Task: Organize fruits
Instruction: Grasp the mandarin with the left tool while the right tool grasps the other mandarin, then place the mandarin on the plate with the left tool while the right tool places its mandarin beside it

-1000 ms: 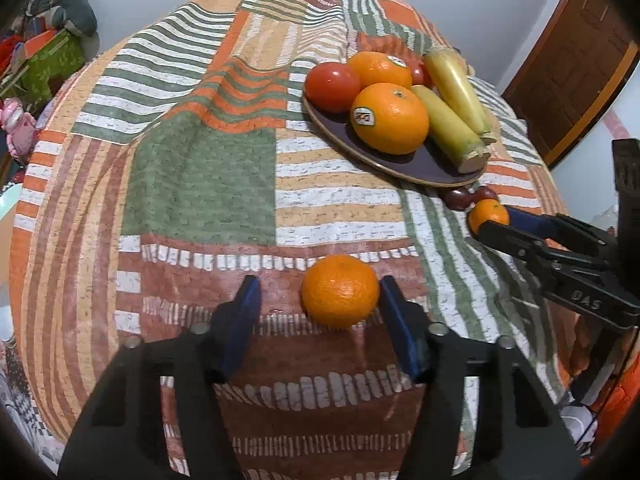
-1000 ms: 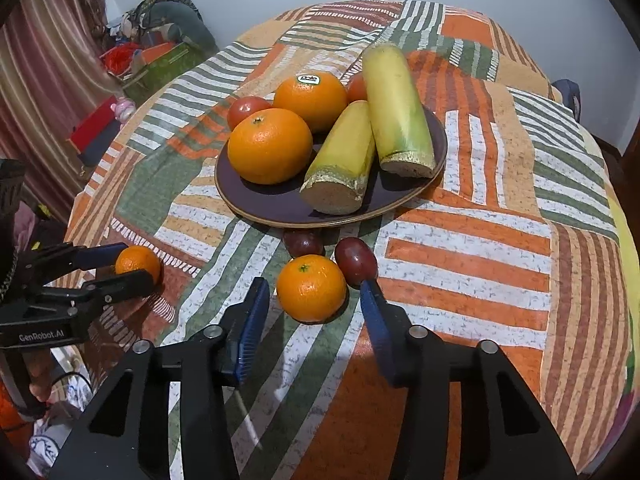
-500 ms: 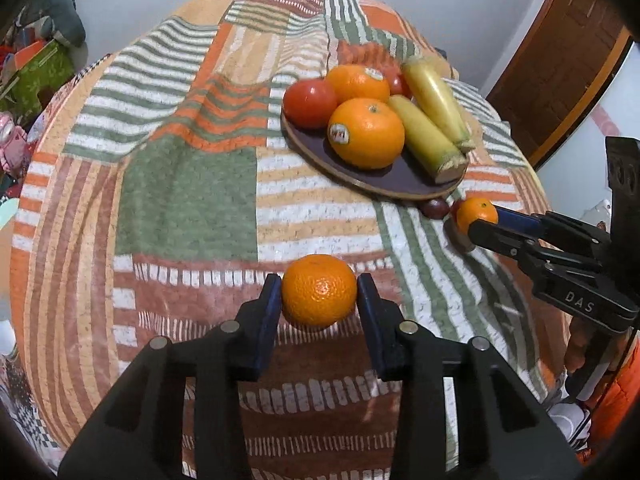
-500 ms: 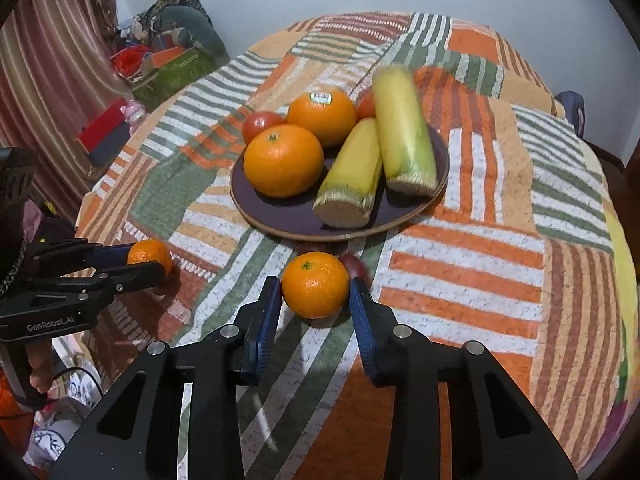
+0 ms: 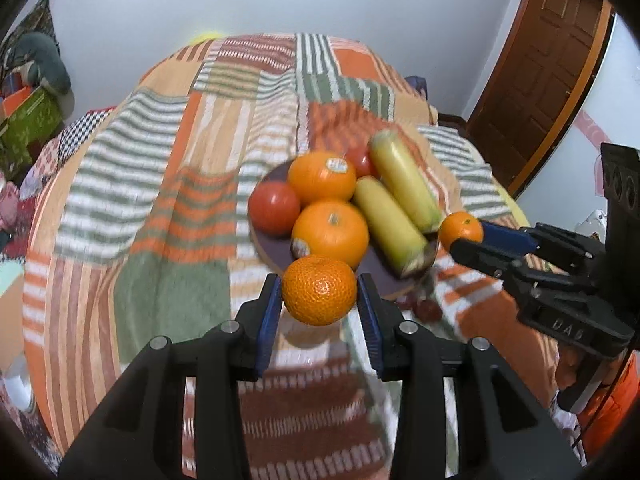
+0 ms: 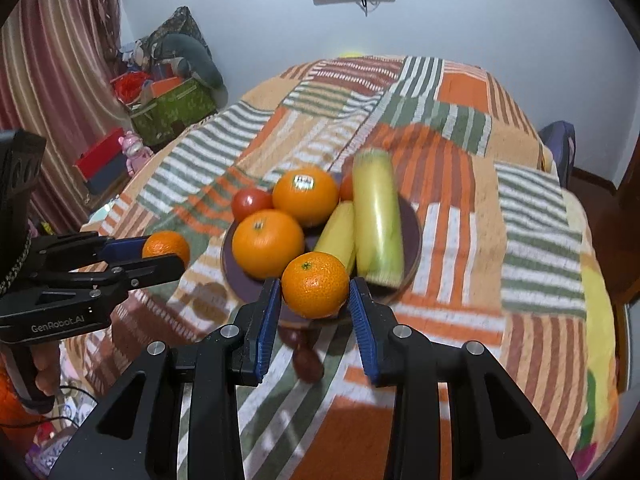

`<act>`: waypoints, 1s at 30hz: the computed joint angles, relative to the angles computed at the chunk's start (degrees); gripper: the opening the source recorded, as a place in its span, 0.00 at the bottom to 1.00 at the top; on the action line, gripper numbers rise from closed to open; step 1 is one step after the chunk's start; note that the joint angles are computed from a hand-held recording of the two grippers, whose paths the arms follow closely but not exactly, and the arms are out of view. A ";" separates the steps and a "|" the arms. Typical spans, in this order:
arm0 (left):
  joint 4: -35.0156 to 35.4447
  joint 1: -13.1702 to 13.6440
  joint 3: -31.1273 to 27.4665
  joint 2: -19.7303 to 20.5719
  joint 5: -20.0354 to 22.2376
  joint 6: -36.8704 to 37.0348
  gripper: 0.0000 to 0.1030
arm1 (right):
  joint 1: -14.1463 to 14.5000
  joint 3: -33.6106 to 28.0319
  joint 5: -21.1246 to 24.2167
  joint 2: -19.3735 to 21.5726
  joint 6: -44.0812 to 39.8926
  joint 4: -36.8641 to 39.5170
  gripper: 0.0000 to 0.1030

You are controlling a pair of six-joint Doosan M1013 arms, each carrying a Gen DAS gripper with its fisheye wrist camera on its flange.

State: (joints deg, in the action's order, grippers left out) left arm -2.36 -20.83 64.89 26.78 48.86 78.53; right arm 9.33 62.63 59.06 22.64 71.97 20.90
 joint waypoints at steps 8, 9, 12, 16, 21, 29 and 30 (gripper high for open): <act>-0.60 0.00 -5.32 2.63 -0.90 2.26 0.37 | 0.08 -3.40 0.02 2.44 -0.91 0.70 0.32; -0.57 0.04 -6.11 3.09 -0.90 2.56 0.37 | 0.08 -3.69 0.13 2.67 -1.00 0.78 0.32; -0.32 0.22 -7.80 4.24 -0.58 2.89 0.37 | 0.20 -5.00 0.62 3.75 -1.29 1.16 0.32; 0.02 0.62 -10.09 6.04 0.97 2.77 0.37 | 0.36 -6.26 1.27 4.93 -1.60 1.66 0.32; 0.12 1.03 -11.94 7.73 2.74 2.49 0.37 | 0.72 -7.60 2.23 6.23 -2.15 2.03 0.32; -0.34 1.46 -14.17 9.71 4.38 2.53 0.37 | 1.01 -9.27 3.90 7.92 -1.97 1.96 0.32; -0.12 1.43 -14.32 9.85 4.39 2.53 0.37 | 1.00 -9.43 4.22 8.09 -1.99 1.93 0.32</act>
State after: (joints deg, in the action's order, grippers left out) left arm -2.47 -19.40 50.57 36.62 53.25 81.06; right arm 10.33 53.21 63.28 30.73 69.98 22.83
